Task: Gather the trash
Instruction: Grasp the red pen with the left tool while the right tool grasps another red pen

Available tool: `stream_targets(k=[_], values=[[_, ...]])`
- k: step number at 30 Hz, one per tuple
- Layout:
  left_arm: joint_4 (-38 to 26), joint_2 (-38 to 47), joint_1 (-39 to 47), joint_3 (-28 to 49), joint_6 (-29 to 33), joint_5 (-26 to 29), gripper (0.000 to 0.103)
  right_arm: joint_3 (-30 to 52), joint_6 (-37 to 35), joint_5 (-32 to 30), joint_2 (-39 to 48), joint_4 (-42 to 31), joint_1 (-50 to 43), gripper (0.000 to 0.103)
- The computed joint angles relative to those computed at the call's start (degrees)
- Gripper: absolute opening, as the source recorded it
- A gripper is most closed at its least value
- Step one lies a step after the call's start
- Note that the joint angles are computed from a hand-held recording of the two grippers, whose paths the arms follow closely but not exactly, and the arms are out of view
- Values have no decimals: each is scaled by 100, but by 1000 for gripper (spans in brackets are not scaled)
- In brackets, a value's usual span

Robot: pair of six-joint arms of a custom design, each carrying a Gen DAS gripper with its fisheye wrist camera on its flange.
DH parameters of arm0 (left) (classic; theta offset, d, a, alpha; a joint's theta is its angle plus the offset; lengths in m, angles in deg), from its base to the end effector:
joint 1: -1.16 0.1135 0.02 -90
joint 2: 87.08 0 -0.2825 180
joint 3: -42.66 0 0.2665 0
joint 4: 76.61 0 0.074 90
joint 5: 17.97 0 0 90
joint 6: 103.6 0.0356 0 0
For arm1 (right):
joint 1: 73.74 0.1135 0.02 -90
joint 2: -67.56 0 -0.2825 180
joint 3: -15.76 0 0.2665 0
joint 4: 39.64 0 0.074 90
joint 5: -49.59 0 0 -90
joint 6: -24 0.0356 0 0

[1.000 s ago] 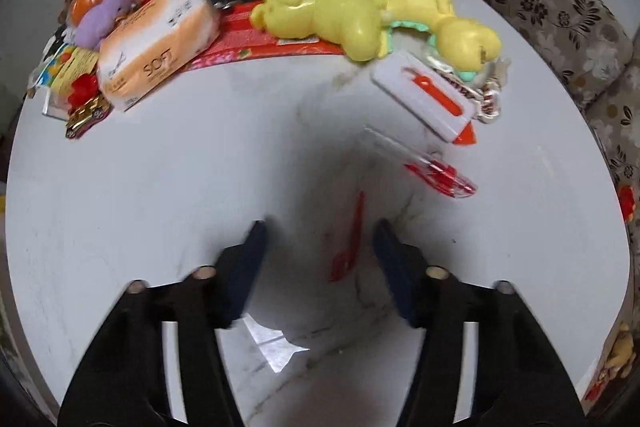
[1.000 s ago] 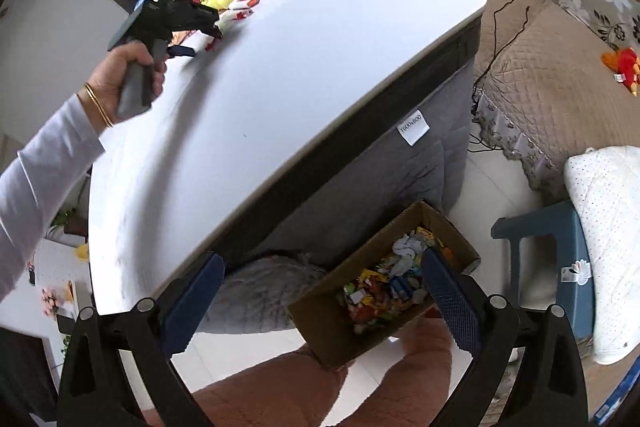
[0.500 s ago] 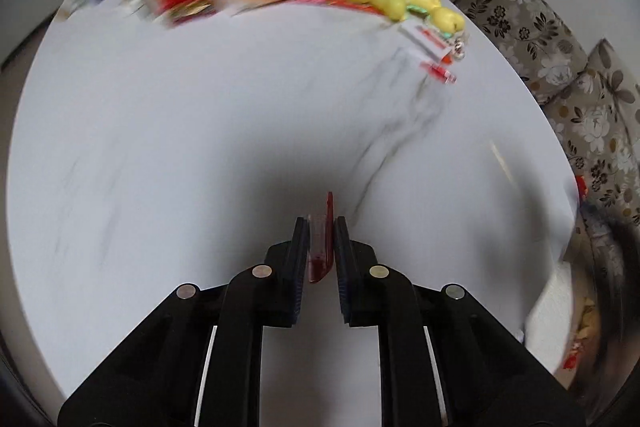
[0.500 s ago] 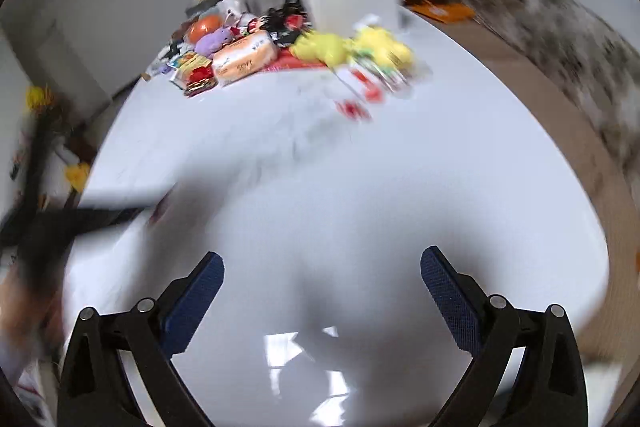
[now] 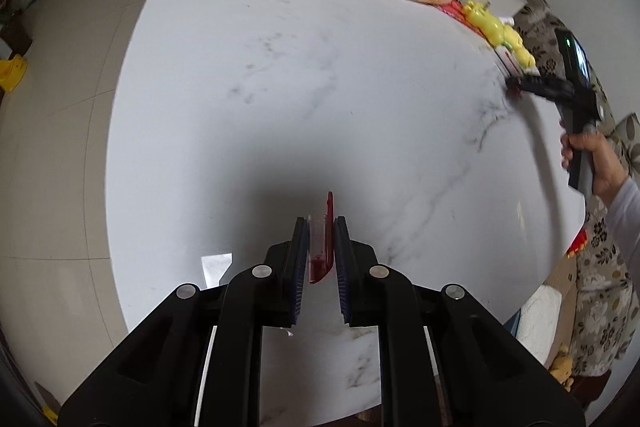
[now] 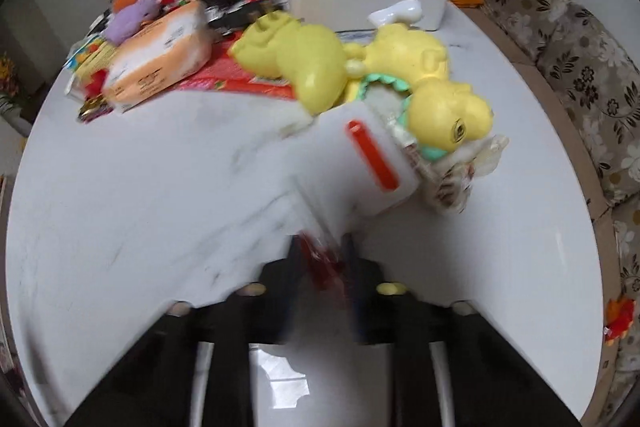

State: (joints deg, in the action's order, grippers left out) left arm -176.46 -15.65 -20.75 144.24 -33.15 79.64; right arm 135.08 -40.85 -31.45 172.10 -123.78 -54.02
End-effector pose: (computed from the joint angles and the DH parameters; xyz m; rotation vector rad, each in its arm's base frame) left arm 0.1823 -0.0784 0.4126 0.0921 2.8342 -0.3561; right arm 0.3663 0.1254 0.3528 0.1695 2.7450 -0.0081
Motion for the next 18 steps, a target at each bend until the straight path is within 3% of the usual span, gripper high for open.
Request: stream_targets(k=[5,9,13,18], values=[[65,-38,-117,103,-1,17,14,-341,194,-221,-439,-77,263,16],[189,6,-829,257,-489,-179,13,-861,461,-519,-1289,124,466,16],[237,57,-2075,412,-1287,-541,14,-1316,715,-704,-2317,40,911,16],[271,239,-4100,561,-2540,-957,13,-1787,1562,-500,-3717,-584,2308,16]])
